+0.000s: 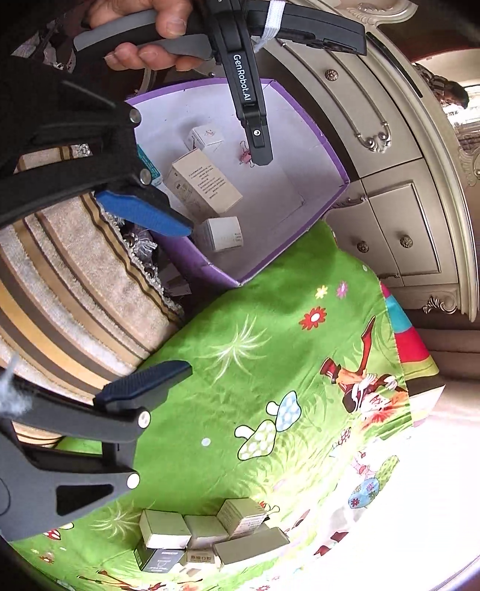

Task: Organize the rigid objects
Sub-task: 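Move both open tools back over the remaining boxes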

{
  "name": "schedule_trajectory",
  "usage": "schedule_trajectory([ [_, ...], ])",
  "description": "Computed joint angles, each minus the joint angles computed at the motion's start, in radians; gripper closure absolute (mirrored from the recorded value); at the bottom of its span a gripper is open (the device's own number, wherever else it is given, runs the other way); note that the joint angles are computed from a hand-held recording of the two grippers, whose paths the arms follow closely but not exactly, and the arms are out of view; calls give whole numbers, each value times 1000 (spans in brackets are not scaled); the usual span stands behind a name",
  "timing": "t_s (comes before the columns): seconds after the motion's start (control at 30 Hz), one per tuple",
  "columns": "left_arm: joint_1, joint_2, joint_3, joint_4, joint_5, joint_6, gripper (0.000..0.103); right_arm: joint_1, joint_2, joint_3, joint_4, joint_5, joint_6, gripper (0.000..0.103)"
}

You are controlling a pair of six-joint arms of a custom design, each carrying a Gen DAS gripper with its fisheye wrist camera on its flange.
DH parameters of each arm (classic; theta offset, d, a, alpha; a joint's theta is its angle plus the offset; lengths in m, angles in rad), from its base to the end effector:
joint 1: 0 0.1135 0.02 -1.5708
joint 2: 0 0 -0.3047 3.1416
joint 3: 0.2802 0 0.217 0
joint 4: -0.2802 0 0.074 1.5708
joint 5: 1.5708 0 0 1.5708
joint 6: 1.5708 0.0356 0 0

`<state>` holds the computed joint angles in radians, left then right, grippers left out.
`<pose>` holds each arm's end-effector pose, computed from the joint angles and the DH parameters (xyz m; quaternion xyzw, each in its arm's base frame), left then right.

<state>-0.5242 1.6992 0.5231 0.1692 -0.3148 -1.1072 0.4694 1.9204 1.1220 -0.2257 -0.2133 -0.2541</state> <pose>0.2239 -0.1167 0.1551 -0.3144 0.8961 -0.0969 0.2980 0.3261 0.1738 0.1993 -0.3657 0.8853 0.1307 0.2559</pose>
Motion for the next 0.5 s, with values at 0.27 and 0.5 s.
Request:
schedule_trajectory([
  [0.27,-43,68,146,-79,0,40,56,-159,9,2,47,8,-2,27],
  [0.5,-68,131,264,-139,8,76,52,-291,50,57,46,2,16,25],
])
